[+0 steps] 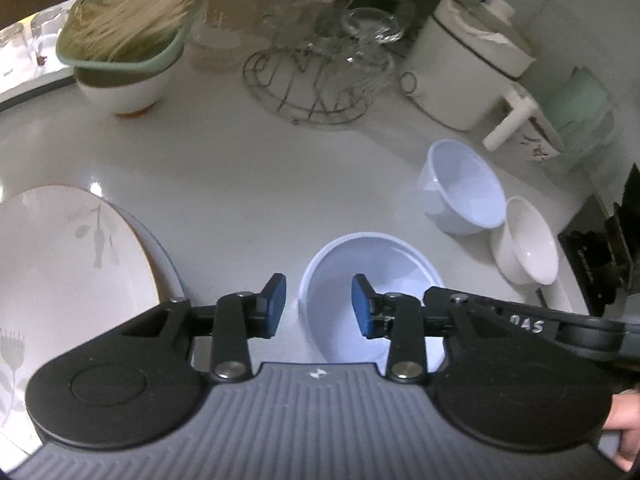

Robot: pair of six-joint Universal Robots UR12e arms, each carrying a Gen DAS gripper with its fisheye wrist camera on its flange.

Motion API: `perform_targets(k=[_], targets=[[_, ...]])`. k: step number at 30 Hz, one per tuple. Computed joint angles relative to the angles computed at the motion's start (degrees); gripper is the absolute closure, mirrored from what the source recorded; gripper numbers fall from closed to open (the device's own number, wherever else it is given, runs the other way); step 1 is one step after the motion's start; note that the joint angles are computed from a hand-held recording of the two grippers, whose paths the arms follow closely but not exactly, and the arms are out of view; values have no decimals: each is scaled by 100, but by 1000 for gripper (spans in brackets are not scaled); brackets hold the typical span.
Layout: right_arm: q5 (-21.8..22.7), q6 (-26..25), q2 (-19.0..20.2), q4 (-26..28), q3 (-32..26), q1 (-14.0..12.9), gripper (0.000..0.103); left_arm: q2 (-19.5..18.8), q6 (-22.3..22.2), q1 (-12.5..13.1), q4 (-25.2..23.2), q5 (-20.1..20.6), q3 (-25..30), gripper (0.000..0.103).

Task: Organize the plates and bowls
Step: 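Lift the light blue bowl with the left gripper toward the other blue bowl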

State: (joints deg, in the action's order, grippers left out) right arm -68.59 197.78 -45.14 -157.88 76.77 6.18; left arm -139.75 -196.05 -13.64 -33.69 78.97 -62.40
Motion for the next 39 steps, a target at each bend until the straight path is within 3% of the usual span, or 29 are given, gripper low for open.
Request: perform_targets(k=[7,15,25,26,28,29,39], targets=[[256,273,106,-125,-77,-31,95,-93,40,-14,83,45,-13,67],[408,86,249,-105,-316,25,95,-79,-96,70,309,152,-52,68],[328,-26,344,-184,-477,88,92,-82,21,99,179,286,-8,66],[307,-41,338,-214,-486,91,89,-75,9,99,171,316,2,66],[139,-73,306,-231,-491,110,67,-57,-25,104,110,347,28,64],[80,-70,292,-263,-484,116,51,-38,-71,112,99,354,27,63],[-391,-250,21,-908,-300,143,50,268,-188,107,231,438,-33,60]])
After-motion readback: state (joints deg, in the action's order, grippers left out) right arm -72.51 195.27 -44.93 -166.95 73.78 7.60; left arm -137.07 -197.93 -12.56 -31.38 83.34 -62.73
